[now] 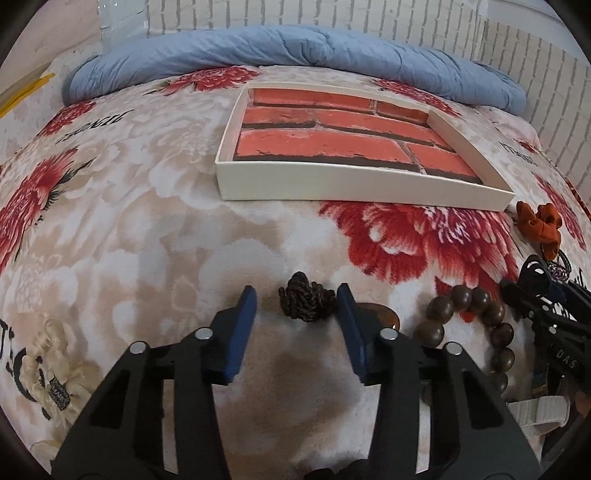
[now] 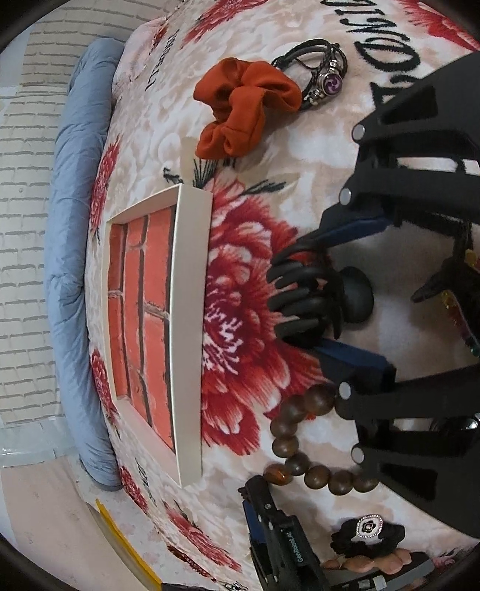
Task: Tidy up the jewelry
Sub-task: 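Close the left tool on the knotted pendant while the right tool grips the claw clip, then carry the pendant in the left tool and the clip in the right tool over the tray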
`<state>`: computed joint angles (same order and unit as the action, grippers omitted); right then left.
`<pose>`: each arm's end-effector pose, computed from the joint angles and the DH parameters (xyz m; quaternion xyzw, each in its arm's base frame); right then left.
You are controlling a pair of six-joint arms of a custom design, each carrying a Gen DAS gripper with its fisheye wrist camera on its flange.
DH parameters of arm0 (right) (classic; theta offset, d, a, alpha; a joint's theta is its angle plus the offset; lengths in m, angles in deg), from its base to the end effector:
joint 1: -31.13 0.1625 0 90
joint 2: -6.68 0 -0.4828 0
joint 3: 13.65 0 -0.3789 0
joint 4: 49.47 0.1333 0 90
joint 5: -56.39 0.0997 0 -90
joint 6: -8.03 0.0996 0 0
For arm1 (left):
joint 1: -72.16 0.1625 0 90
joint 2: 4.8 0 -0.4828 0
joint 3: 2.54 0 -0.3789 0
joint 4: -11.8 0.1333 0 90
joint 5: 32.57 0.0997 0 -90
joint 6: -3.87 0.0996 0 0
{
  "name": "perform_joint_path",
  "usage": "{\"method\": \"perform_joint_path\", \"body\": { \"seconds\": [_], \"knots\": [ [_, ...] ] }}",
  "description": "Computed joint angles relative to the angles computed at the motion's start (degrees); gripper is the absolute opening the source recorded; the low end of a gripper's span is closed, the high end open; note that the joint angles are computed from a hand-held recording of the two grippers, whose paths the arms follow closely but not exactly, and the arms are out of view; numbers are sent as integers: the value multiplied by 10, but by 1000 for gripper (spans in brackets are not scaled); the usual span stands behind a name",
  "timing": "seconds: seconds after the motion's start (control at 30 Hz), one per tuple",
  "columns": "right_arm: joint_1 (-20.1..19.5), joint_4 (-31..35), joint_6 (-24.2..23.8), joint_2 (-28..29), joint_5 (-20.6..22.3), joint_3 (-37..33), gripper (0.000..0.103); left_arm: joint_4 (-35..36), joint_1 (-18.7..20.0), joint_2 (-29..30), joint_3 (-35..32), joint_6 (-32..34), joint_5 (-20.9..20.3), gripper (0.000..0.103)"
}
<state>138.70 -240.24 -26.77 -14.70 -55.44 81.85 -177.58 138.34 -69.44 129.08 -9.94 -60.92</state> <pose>0.2982 -0.6229 -0.0639 0.3825 -0.8767 0.1962 0.2161 0.0145 -0.5141 0.2635 -0.0705 0.8340 -0.3855 0.3885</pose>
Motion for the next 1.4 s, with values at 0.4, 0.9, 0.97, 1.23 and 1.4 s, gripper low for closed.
{"method": "perform_joint_path", "body": {
  "seconds": [0.4, 0.9, 0.97, 1.23, 1.4],
  "knots": [
    [-5, 3, -1, -23, 36, 11, 49, -26, -4, -3, 8, 12, -18, 21],
    [12, 32, -8, -25, 64, -45, 49, -86, -48, -17, -22, 91, -7, 19],
    [17, 45, -5, -16, 64, -69, 49, -79, -45, -14, -51, 109, -7, 19],
    [30, 142, 12, 63, 38, -257, 49, -36, 5, 23, -191, 175, -21, 19],
    [28, 235, 32, 132, 15, -406, 49, 23, 48, 64, -295, 203, -42, 19]
  ]
}}
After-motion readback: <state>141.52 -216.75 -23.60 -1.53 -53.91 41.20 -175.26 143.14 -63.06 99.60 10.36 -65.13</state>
